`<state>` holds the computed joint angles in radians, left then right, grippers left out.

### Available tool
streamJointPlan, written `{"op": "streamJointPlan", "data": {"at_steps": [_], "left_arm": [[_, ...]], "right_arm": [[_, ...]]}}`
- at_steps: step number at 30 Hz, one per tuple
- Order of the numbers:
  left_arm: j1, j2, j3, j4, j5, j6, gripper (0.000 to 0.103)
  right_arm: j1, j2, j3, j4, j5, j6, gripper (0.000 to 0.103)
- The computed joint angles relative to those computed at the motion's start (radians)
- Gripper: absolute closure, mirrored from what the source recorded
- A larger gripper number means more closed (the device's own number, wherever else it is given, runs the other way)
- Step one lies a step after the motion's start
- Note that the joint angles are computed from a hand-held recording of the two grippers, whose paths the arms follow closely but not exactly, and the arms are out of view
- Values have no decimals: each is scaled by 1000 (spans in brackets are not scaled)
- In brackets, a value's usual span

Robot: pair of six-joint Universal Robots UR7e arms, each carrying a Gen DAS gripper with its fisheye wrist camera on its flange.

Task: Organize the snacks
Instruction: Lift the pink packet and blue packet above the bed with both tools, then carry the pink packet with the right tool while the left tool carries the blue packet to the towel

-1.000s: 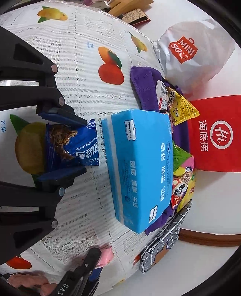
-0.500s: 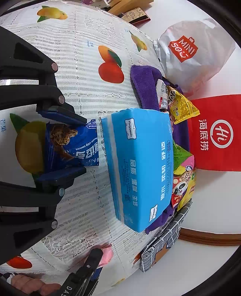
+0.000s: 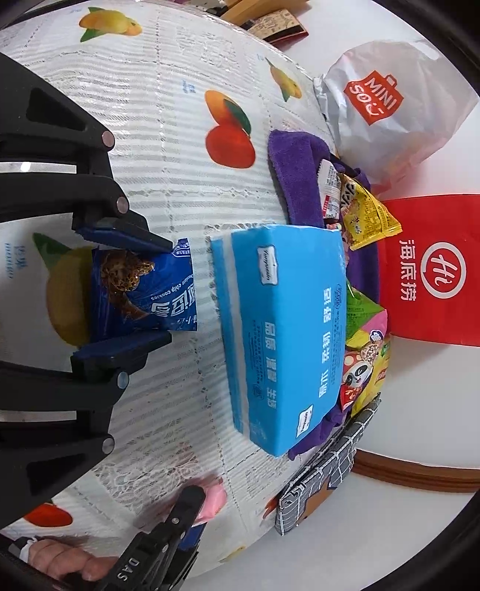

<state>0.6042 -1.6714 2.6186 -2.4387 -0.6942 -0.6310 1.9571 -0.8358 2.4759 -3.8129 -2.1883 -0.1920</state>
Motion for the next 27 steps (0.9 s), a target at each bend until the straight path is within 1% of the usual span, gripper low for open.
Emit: {"op": "streamJointPlan", "data": {"at_steps": [2,6,8,11,14,17,19,22,24,27], "left_arm": [[-8,-30,-3,45,-13,-23,64],[-40,-84,-10,141,-10,-62,64],[-57,-112,-19,185,-16,-67,63],[-79,-139,-39,238,-18,-75,64],[-85,-139,-74,287,-15,-81,64],[-88,-139,-106,299,-13,-68,64],[-84,-136,-130,293,-21,-46,63],[-73,-125,-174,294,-29,-27,64],[-67,-119,-199,289,-28,-7,63],[-61,-94,-256,333,13,-5,63]], "right_arm": [[-2,-2,1,-2,2,3,62],[1,-9,2,13,-16,27,62],[6,-22,1,45,-22,44,62],[30,-55,-7,99,-30,74,62],[77,-76,-29,127,-56,66,62],[126,-96,-71,187,-91,61,62],[149,-109,-103,224,-97,54,62],[163,-121,-143,263,-72,33,62],[175,-117,-178,280,-76,21,62],[192,-102,-240,303,-94,-3,62]]}}
